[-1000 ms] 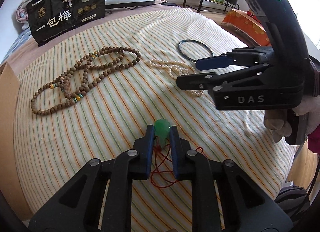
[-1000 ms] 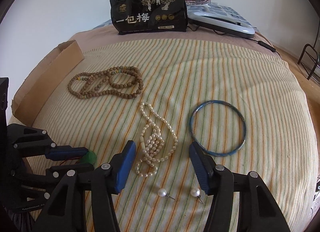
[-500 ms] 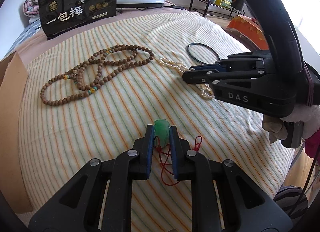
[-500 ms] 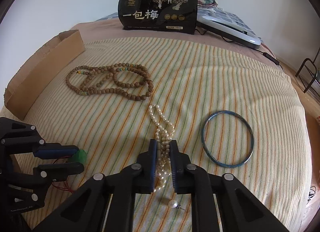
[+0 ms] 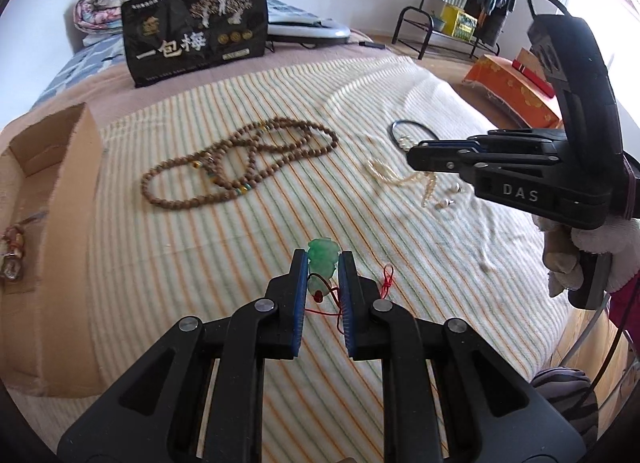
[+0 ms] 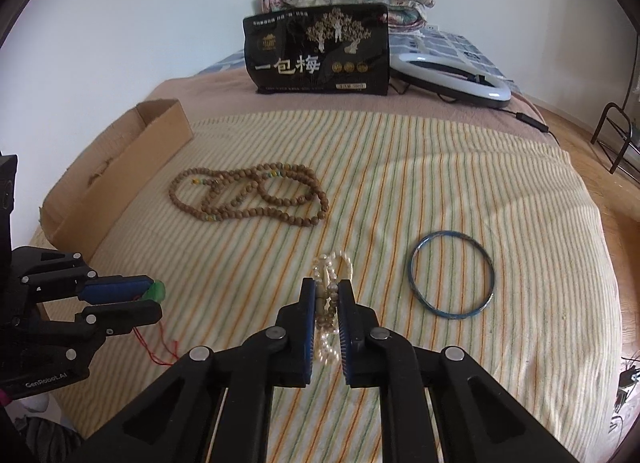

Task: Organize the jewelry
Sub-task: 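Carry the pendant and pearl necklace into the box and open both tools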

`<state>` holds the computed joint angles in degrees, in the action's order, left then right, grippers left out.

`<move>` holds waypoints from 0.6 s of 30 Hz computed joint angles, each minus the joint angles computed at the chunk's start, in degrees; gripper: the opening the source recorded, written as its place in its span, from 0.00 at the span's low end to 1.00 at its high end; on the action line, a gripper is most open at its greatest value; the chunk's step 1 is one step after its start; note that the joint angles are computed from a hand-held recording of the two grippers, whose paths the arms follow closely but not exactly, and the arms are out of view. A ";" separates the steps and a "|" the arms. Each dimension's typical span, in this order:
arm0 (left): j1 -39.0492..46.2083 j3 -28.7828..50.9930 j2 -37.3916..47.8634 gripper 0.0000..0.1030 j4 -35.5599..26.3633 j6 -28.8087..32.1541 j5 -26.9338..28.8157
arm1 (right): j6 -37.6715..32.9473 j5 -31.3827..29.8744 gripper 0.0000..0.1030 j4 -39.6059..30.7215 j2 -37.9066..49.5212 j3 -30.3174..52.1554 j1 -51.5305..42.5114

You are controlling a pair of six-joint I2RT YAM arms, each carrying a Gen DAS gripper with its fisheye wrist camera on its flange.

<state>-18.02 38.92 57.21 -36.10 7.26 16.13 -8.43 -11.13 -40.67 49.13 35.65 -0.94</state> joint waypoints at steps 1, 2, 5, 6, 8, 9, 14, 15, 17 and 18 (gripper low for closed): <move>0.39 0.17 -0.43 0.14 -0.35 0.05 0.23 | 0.10 0.00 0.08 -0.73 -0.61 0.49 0.00; 0.84 0.42 -0.90 0.14 -0.83 0.14 0.46 | 0.19 -0.10 0.08 -1.64 -1.34 1.11 -0.02; 2.64 1.59 -2.60 0.14 -2.90 0.75 1.52 | 0.86 -0.06 0.08 -4.15 -3.37 2.98 0.47; 3.52 2.03 -3.37 0.14 -3.75 1.10 2.09 | 1.05 -0.14 0.08 -5.03 -3.98 3.70 0.52; 4.82 2.86 -4.27 0.14 -5.01 1.71 2.79 | 1.33 -0.53 0.08 -6.78 -5.04 5.31 0.39; 5.45 3.20 -4.74 0.14 -5.73 2.06 3.15 | 1.53 -0.31 0.08 -7.58 -5.50 6.12 0.70; 10.04 5.53 -6.92 0.14 -9.61 4.39 5.71 | 2.91 1.30 0.05 -10.71 -7.39 9.79 3.12; 10.67 5.82 -7.31 0.14 -10.22 4.77 6.04 | 3.53 1.90 0.05 -11.05 -7.56 10.35 4.05; 12.61 6.58 -7.98 0.14 -11.56 5.98 7.10 | 4.93 3.24 0.05 -11.81 -7.85 11.62 6.13; 13.98 7.19 -8.25 0.14 -12.47 6.91 7.82 | 5.35 3.65 0.05 -12.03 -7.87 12.07 6.87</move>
